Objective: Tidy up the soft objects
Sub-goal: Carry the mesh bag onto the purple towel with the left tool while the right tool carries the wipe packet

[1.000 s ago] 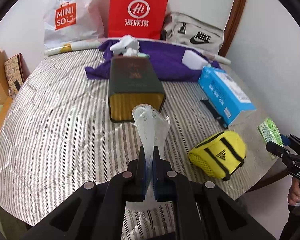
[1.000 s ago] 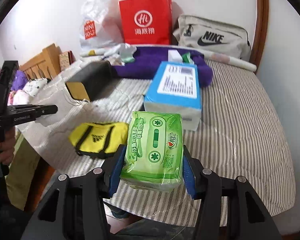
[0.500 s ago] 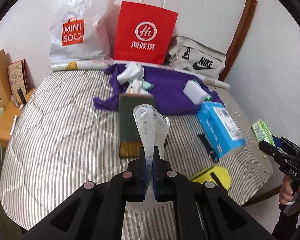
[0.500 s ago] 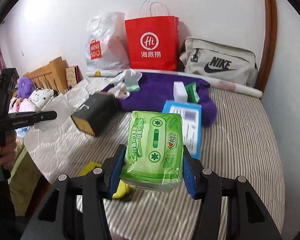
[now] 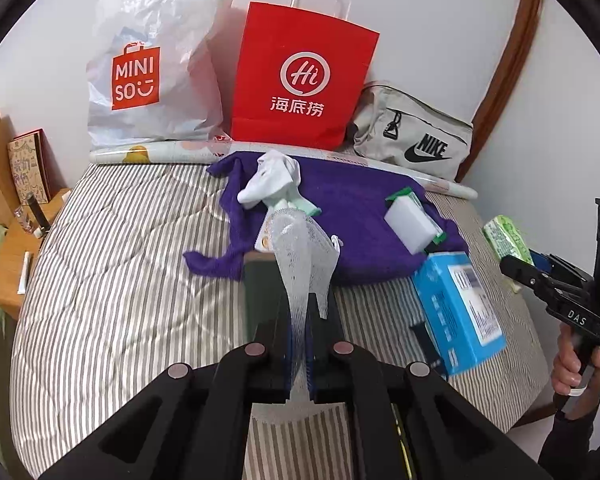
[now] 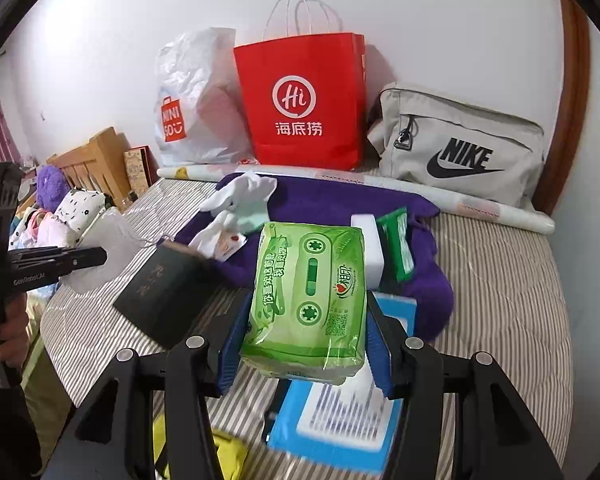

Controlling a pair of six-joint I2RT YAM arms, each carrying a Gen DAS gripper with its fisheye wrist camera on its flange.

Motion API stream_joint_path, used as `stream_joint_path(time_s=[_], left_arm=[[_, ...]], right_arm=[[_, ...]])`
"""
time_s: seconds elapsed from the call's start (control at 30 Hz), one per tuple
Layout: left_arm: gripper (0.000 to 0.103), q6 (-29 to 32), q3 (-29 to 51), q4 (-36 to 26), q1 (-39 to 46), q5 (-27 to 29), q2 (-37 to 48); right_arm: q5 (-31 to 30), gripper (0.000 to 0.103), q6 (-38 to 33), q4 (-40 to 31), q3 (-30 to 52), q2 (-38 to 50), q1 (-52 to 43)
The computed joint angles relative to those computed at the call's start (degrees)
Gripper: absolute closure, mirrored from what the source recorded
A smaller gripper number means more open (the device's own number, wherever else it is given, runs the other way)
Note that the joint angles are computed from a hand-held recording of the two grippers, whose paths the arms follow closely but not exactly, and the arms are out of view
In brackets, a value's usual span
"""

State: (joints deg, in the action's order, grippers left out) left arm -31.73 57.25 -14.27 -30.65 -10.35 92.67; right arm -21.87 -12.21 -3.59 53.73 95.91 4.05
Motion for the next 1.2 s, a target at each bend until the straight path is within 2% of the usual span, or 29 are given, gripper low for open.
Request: stream_joint_path(time_s=[0.2,0.5,1.1,1.2], left_arm=[[0.097,2.81,7.58,-1.48,3.18,2.57,6.75],[0.097,5.38,20.57,-3.56,7.34,7.33,18.14],[0.097,8.38,42.26,-10.85,9.85,16.01,36.67],[0.097,8.93,47.9,-14.72,9.81,15.28,40.55]], right_arm=[[1.95,0.05,0.43,-2.87,11.45,9.61,1.45],[3.13,0.05,-0.37,-13.75,32.55,25.49,4.18],[8.61,0.05,-4.75,-34.77,61.58,46.49,9.34],[8.98,0.05,-4.78,-38.29,66.35,49.46,9.78]])
